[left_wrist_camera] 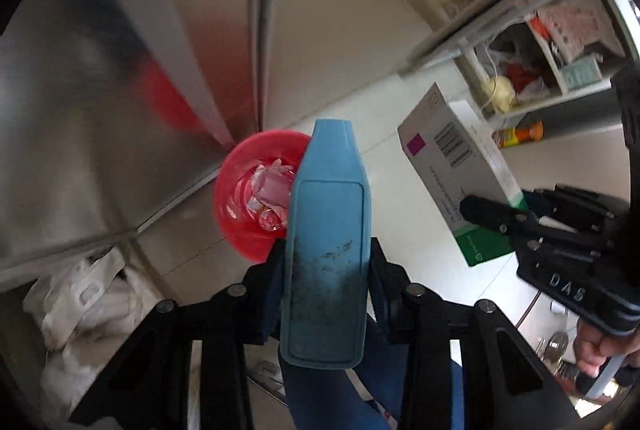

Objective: Collect trash
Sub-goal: 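Open the left gripper to drop the brush into the red bucket, then open the right gripper to drop the box into the red bucket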

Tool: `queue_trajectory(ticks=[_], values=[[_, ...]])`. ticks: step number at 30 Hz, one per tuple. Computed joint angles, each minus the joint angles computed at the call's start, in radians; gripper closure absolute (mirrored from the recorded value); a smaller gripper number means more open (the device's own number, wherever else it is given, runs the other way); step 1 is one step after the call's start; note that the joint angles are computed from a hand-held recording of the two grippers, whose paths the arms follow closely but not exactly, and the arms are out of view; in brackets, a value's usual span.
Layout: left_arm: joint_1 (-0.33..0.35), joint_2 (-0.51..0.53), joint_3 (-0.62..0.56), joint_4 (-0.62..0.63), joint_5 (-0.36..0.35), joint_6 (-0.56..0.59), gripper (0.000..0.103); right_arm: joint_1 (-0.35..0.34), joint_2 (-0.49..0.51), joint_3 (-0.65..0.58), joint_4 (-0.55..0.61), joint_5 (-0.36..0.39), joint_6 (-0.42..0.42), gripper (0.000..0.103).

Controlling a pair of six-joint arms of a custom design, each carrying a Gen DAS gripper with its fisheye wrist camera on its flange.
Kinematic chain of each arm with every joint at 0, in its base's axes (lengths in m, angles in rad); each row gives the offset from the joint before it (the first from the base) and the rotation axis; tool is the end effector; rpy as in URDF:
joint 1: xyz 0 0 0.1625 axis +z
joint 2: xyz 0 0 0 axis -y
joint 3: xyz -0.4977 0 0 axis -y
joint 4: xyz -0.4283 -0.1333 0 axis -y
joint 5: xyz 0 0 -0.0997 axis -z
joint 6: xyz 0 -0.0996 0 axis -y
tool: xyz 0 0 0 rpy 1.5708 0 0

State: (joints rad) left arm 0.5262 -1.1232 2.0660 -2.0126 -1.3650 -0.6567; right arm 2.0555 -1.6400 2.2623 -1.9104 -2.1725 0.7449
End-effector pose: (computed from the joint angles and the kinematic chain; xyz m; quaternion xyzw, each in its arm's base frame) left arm -0.3618 -0.3878 0.1312 0.2107 0.9407 0.0878 0.2510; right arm 0.2481 -0.3061 0.3027 -0.0813 -0.9430 0.0593 0.3173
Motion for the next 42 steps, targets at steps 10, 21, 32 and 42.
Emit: queue_trajectory(ticks=[10, 21, 32, 42], values=[[0.045, 0.072, 0.024, -0.041, -0.02, 0.053, 0.067, -0.056, -0.034, 0.059, -0.047, 0.006, -0.047, 0.081], [0.046, 0.014, 0.063, -0.057, 0.033, 0.04, 0.05, -0.01, 0.031, 0.015, -0.031, 0.011, -0.021, 0.081], [0.035, -0.087, 0.111, -0.005, 0.107, -0.073, 0.023, -0.002, 0.097, 0.005, -0.056, 0.036, -0.124, 0.081], [0.039, -0.167, 0.143, 0.054, 0.163, -0.162, 0.017, 0.005, 0.175, 0.001, -0.088, 0.066, -0.154, 0.08]])
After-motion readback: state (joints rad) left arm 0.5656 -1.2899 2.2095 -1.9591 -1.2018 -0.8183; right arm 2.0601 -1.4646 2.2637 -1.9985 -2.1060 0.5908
